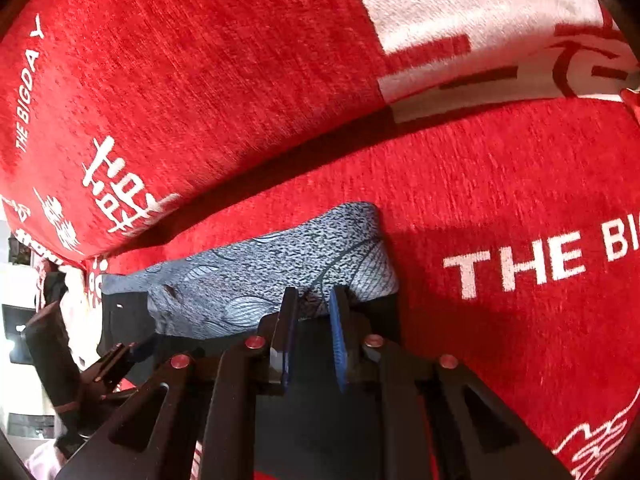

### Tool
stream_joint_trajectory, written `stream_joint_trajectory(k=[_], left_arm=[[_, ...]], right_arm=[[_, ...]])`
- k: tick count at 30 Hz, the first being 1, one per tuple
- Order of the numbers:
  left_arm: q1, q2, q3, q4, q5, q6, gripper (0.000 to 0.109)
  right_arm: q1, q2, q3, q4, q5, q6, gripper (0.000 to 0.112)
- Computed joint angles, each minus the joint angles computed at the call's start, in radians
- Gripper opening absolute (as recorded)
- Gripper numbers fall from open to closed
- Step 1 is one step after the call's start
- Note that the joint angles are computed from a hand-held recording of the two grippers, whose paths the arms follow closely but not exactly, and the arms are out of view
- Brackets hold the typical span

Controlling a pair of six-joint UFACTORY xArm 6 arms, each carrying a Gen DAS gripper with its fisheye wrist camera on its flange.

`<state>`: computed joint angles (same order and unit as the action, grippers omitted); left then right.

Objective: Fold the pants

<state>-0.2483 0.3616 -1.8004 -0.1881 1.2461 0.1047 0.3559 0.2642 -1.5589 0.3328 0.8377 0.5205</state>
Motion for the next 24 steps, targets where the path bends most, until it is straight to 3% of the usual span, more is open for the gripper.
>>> stream_joint_trajectory(k=[7, 13, 18, 24], left_arm=[[0.043, -0.046, 0.033, 0.011, 0.06, -0.04, 0.075], [0.058, -0.131, 0.134, 0.028, 0.026, -0.026, 0.075], [0.038, -0.166, 0.203, 0.038, -0.025, -0.046, 0.075], [0.028, -0.214, 0.282, 0.045, -0.084, -0.049, 0.076]], right_arm=[[0.023, -0.058, 0.045, -0.046, 0.034, 0.018, 0.02], [0.079, -0.065, 0.01, -0.135, 0.08, 0.085, 0.027], [0.128, -0.006, -0.077, -0.072, 0.101, 0.038, 0.036], [0.169, 0.141, -0.277, -0.043, 0.156, -0.054, 0.036]])
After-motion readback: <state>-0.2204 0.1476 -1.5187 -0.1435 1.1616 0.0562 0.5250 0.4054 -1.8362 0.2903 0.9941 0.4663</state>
